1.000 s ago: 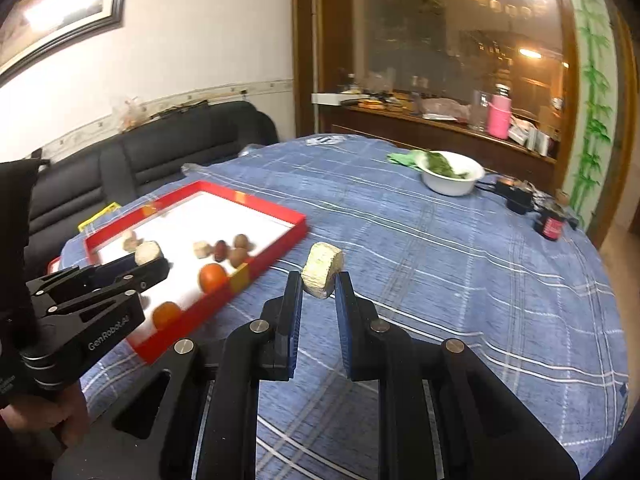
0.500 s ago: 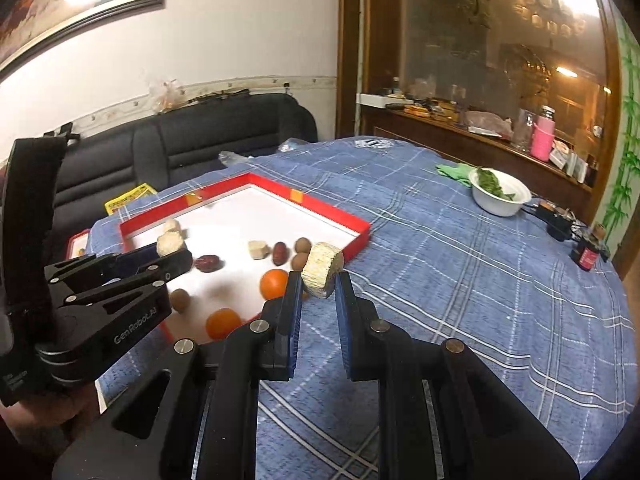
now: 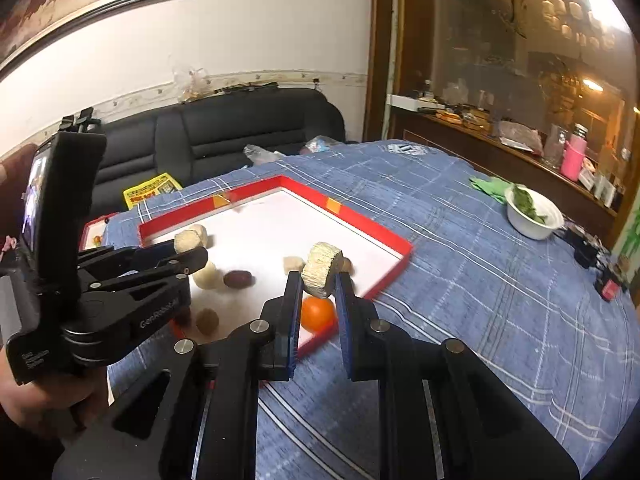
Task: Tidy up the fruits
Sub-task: 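Lower both white pastries over the tray with both tools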
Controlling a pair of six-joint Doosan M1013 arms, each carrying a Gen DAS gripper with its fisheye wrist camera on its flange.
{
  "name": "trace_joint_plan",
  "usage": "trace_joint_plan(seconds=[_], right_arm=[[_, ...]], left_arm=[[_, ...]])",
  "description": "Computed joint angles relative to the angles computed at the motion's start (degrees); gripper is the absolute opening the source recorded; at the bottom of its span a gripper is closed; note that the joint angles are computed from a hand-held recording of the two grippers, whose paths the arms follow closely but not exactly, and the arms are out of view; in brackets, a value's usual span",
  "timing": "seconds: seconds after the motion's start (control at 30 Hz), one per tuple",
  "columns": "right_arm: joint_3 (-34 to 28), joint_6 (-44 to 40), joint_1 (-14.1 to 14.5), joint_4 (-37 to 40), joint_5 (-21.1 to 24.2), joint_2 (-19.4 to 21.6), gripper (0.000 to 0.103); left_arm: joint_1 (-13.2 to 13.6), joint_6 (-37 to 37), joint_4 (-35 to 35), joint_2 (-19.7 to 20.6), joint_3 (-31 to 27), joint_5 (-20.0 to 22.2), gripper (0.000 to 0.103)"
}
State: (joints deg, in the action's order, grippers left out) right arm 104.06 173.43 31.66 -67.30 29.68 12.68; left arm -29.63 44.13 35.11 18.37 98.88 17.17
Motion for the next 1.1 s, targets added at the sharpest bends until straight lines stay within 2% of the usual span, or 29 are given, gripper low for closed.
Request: trace_joint_plan(seconds=[0.03,0.23,0.37,0.6,0.77,1.1], right_arm=[[-0.6,-1.3,-0.2,1.0,-0.4,0.4,0.016],[-4.3,-11.5,-2.0,10.4,-2.3,2.7,0.016],[-7.0,-19.8,-3.2,18.1,-2.3,4.5,0.016],[-10.8,-29.3,-5.0,28.4,-1.5,7.4,0.016],[-12.9,-33.5,-5.6,32.2,0.0,8.9,0.016],[-17.1,-42.6,-7.1,40.7,2.6,11.3,0.016]], left_arm=[[0.4,3.3,-3.2,0.5,-0.9,0.9,0.026],[1.4,10.8,-10.1,2.6,-4.6,4.7,0.026],[2.2,18.9,-19.0,4.6,-7.8,9.0,0.026],[2.3,23.6,-22.5,6.7,-11.0,12.4,0.026],[2.5,26.3,-25.1,8.0,-13.3,14.3,0.026],[3.0,27.0,-27.4,10.4,-17.0,18.8,0.026]])
